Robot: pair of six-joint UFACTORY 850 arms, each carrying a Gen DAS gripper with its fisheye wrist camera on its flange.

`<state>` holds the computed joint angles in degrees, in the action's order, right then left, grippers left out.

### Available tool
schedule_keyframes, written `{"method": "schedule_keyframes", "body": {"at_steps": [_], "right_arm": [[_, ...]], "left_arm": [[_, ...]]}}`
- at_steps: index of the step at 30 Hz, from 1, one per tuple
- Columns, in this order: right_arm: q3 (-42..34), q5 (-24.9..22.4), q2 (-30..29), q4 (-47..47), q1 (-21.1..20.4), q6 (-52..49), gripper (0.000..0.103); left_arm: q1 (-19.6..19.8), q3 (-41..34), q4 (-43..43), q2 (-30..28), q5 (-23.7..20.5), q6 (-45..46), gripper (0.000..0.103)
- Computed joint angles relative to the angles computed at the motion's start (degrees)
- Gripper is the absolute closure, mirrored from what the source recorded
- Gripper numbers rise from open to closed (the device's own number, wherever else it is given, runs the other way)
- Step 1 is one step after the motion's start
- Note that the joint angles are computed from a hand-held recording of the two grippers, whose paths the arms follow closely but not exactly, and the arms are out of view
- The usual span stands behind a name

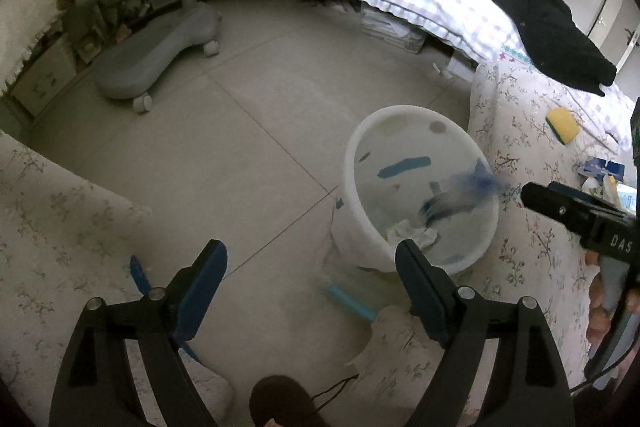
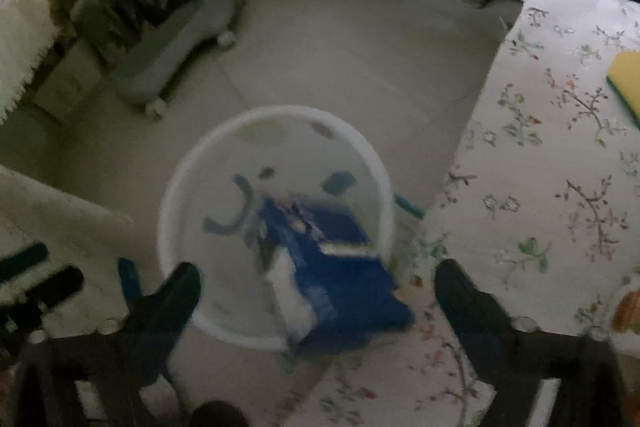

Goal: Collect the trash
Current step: 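Carry the tissue and box over the white bin and open both tools, then return the left tool to the pile and grasp a thin white paper strip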

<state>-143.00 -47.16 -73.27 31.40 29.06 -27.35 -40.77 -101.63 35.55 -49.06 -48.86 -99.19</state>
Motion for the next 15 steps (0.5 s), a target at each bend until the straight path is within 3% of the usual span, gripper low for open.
{"method": "schedule_keyframes", "body": {"at_steps": [15], "right_arm": [[20.03,10.75,14.14,-0.17,-3.17,-3.57,0.005]], "left_arm": [[-0.50,-6.19,-1.35,-2.76,0.40,3.55,0.015]]}}
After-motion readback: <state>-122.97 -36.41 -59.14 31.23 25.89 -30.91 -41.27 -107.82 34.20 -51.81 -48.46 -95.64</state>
